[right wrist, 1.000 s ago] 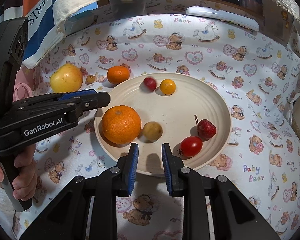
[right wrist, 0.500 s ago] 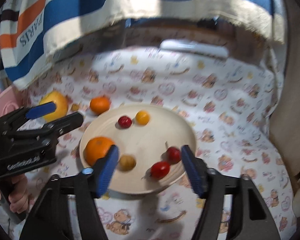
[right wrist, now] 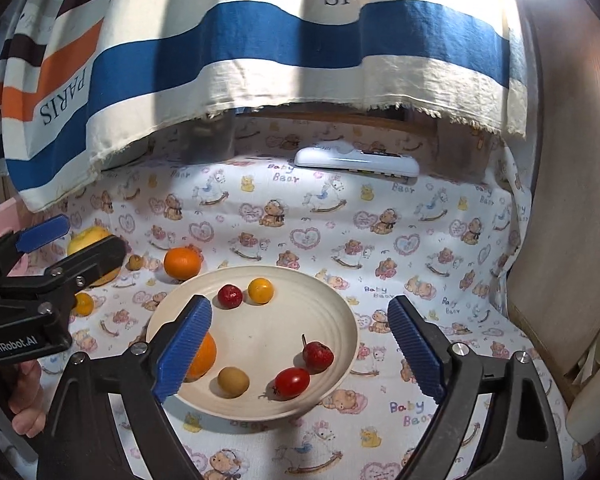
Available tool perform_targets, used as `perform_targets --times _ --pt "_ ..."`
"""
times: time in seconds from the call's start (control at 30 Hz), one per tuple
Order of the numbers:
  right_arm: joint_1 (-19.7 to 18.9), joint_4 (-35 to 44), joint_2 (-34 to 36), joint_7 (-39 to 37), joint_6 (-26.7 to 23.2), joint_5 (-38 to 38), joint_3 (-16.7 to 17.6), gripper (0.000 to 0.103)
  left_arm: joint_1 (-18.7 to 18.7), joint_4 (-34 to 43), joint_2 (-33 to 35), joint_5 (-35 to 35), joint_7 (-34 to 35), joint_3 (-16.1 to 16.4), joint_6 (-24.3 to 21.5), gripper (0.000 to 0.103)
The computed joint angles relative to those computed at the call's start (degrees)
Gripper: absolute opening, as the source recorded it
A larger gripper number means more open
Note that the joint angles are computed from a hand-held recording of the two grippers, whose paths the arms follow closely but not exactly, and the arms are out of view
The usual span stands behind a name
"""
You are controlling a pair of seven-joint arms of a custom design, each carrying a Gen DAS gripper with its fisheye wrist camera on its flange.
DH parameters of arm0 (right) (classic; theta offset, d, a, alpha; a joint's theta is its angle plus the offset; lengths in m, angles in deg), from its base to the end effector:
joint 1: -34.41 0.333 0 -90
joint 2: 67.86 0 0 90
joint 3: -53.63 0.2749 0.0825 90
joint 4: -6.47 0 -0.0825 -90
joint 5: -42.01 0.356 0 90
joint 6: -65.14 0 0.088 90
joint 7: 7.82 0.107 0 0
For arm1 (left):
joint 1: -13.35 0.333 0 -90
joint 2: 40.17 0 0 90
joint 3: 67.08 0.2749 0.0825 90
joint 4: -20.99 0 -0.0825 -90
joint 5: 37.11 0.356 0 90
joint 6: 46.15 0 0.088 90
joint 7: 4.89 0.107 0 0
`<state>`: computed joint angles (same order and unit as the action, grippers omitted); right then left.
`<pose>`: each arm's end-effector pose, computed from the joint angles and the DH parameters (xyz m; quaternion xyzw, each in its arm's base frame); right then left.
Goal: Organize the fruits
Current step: 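Withdraw both open grippers up from the plate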
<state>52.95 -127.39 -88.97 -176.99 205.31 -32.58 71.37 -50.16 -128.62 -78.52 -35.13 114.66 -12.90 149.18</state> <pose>0.3732 0.2837 0.4954 -0.5224 0.6511 -0.4211 0.3547 0.4386 -0.0276 0.5046 -0.4226 0.6804 -0.5106 0.3127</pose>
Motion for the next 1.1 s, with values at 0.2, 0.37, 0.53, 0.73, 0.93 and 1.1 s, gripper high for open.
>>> perform_targets --times 0.2,0.37,0.53,0.73,0.93,1.1 --pt "-0.24 -0.7 -1.04 4.07 -1.77 -2.28 0.74 0.102 -3.22 -1.18 -1.53 5.15 -1.28 4.53 8.5 0.102" --pt "-0.45 -1.84 -2.06 11.33 -4.8 -7.17 1.92 0.102 -3.07 -0.4 -4.06 9.42 -2.02 5.33 8.17 0.102" --pt "-0.12 -3.67 -3.9 16.93 1.33 -13.23 -0.93 0.102 4.48 -0.25 -1.59 10.12 -5.65 0.52 10.08 0.102" --pt "0.31 -3.29 -3.97 13.0 -1.68 -12.24 0.33 0.102 7.9 -0.93 -5.6 15.79 -5.84 2.17 7.31 0.102" --pt "0.79 -4.11 -4.24 16.61 -0.52 -15.41 -0.47 0.102 4.71 -1.12 -6.46 14.67 -4.13 8.17 8.5 0.102" --pt "0.91 -3.99 -3.78 16.66 0.75 -15.64 -1.08 0.102 6.28 1.04 -0.14 8.42 -3.19 6.05 3.83 0.102"
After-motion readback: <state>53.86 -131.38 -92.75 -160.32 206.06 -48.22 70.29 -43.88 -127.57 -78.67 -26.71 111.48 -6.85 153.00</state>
